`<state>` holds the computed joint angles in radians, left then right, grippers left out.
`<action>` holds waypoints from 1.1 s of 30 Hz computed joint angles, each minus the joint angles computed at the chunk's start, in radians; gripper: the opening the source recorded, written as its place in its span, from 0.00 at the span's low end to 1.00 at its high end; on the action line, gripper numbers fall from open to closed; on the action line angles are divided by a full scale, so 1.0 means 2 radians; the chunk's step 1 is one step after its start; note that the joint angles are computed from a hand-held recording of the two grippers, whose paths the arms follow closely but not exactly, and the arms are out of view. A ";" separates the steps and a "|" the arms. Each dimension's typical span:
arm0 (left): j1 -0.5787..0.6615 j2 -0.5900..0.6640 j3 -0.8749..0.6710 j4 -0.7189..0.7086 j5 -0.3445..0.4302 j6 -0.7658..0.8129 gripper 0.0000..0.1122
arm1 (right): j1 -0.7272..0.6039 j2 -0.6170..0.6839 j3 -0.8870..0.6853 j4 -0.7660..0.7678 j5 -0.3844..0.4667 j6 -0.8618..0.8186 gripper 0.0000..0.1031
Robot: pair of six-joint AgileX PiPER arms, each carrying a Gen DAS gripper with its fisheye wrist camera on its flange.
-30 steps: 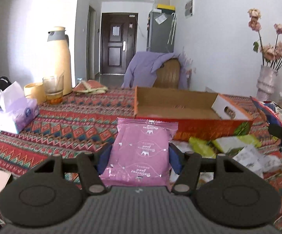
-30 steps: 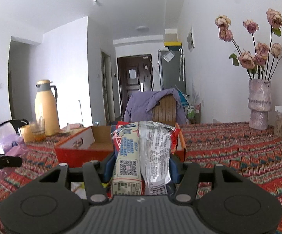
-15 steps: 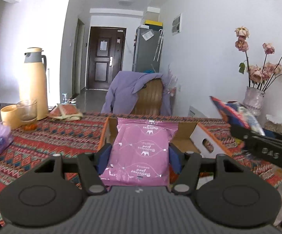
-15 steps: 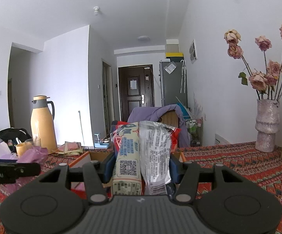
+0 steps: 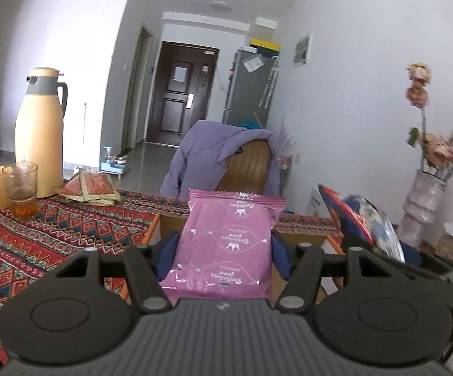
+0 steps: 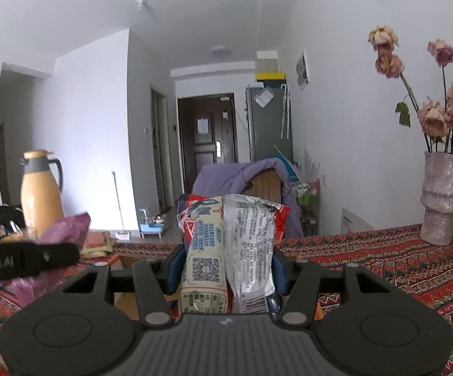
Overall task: Organize snacks
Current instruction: 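Lower both held packets into the box and open both tools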
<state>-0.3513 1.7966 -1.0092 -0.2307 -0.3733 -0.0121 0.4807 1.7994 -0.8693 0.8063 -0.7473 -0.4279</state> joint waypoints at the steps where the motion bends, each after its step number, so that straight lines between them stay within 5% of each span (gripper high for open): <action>1: 0.002 0.013 -0.014 -0.004 0.004 0.002 0.56 | -0.005 0.009 -0.010 0.002 0.006 -0.006 0.53; 4: 0.004 0.049 -0.052 -0.055 0.012 0.050 0.56 | -0.020 0.034 -0.027 -0.006 0.020 0.004 0.53; 20: 0.018 0.139 -0.119 -0.099 0.062 0.127 0.56 | -0.042 0.082 -0.054 -0.013 0.074 0.018 0.53; 22: 0.018 0.138 -0.114 -0.073 0.056 0.103 0.60 | -0.042 0.081 -0.053 -0.018 0.073 0.024 0.54; 23: 0.017 0.136 -0.110 -0.073 0.052 0.102 0.72 | -0.043 0.081 -0.051 -0.023 0.073 0.029 0.55; 27: 0.014 0.123 -0.085 -0.078 0.015 0.095 0.91 | -0.050 0.074 -0.041 -0.043 0.073 0.050 0.75; 29: 0.010 0.118 -0.075 -0.095 -0.003 0.105 0.92 | -0.050 0.069 -0.032 -0.051 0.063 0.063 0.93; 33: 0.005 0.107 -0.063 -0.100 -0.016 0.110 0.92 | -0.050 0.058 -0.015 -0.072 0.049 0.089 1.00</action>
<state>-0.3416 2.0116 -1.1344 -0.4313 -0.4058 0.2069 0.3804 1.9150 -0.8990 0.6623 -0.6500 -0.2506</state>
